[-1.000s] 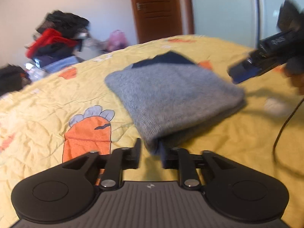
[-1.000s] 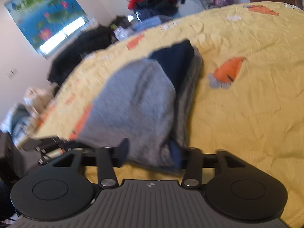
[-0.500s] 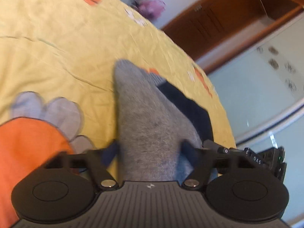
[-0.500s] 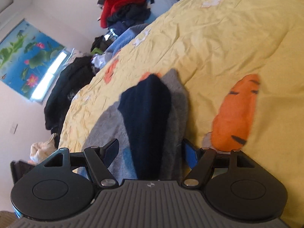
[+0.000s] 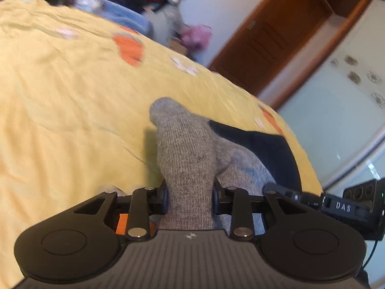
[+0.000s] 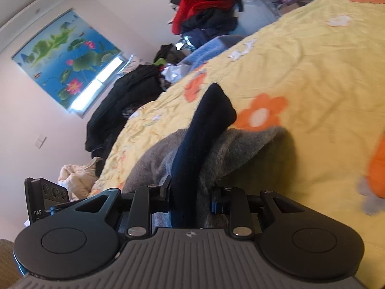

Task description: Fold small clothes

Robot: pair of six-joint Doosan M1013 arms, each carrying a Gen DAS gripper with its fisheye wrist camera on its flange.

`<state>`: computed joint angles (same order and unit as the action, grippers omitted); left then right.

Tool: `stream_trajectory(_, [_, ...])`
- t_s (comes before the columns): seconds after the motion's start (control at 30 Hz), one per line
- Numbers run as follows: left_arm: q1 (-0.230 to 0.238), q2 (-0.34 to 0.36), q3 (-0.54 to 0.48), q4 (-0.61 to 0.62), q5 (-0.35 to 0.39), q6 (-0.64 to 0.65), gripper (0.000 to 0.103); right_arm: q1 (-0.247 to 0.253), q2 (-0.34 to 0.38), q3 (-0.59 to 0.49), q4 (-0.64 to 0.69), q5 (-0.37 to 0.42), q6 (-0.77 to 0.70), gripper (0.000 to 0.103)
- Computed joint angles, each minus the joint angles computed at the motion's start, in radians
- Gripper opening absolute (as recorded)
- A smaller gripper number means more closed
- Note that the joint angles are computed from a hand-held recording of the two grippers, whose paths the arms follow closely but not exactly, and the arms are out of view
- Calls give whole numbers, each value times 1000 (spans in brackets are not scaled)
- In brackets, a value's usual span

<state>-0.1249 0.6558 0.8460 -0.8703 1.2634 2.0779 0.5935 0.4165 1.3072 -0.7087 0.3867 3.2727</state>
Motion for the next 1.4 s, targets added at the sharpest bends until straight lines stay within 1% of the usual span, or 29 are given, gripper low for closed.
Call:
stream_trajectory(0.07, [2,19,-26,43,-1,-15,37,-9,33,-38,56,-7,-47,35])
stream_trajectory(0.13, [2,24,-32,116,1,-60,43,-16,61,-71,156,30,-131,39])
stream_trajectory(0.17, [10,17,-12,105,-5,-65,51,-14,69,-78,170,63,-109,46])
stream_trajectory(0.2, [23,4,17,71,-12,-51,55,-10,67,-69,145,75,-60,51])
stream_trajectory(0.27, [50,-26,74,21,-17,-5,72,4,38,-15,42,45,71,58])
stream_trajectory(0.3, [65,-37,97,-1,-7,15,75,14,20,12,-17,39,135,65])
stream_trajectory(0.37, [84,-46,126,-35,34,33,75,37,-14,62,-111,32,230,71])
stream_trajectory(0.4, [91,-49,135,-48,68,39,75,46,-31,86,-123,21,249,71])
stream_trajectory(0.5, [95,-69,184,-80,75,78,75,67,-47,105,-28,19,164,71])
stream_trajectory(0.57, [91,-76,200,-93,71,87,70,73,-39,94,60,31,75,71])
stream_trajectory(0.6, [88,-76,201,-97,80,81,61,78,-34,89,47,36,77,71])
stream_trajectory(0.63, [84,-72,194,-88,105,72,32,80,-30,82,58,42,61,70])
stream_trajectory(0.67, [78,-79,198,-65,98,73,27,77,-25,70,118,50,8,54])
stream_trajectory(0.7, [74,-91,209,-49,74,85,23,72,-17,52,207,71,-68,26])
stream_trajectory(0.73, [76,-98,214,-51,69,91,16,72,-13,41,244,85,-103,25])
stream_trajectory(0.83, [92,-117,227,-67,66,107,12,86,-28,47,249,46,-149,24])
stream_trajectory(0.93, [96,-138,260,-23,64,143,12,101,-38,60,256,63,-165,24])
stream_trajectory(0.97, [93,-149,280,0,43,161,12,101,-39,68,266,69,-157,24])
stream_trajectory(1.03, [91,-172,319,13,-6,219,14,96,-47,99,270,33,-110,25])
stream_trajectory(1.07, [91,-185,331,23,-35,243,17,93,-53,109,282,12,-97,31])
stream_trajectory(1.1, [91,-201,341,29,-73,260,18,92,-57,108,277,15,-83,43])
stream_trajectory(1.13, [92,-219,357,26,-121,286,20,97,-63,106,219,27,-45,51])
stream_trajectory(1.17, [90,-246,384,9,-203,340,23,106,-69,98,109,62,16,61])
stream_trajectory(1.2, [85,-272,417,-25,-292,412,28,115,-72,84,-4,109,67,63])
stream_trajectory(1.23, [77,-292,443,-65,-368,485,46,120,-70,66,-69,153,83,63])
stream_trajectory(1.27, [65,-307,466,-115,-437,561,72,117,-60,37,-123,191,97,63])
stream_trajectory(1.3, [51,-314,483,-174,-483,643,79,113,-51,17,-168,204,122,63])
stream_trajectory(1.33, [34,-317,494,-220,-518,724,81,98,-37,-5,-194,189,146,63])
stream_trajectory(1.4, [-13,-308,499,-222,-582,805,81,66,-3,-51,-177,131,136,63])
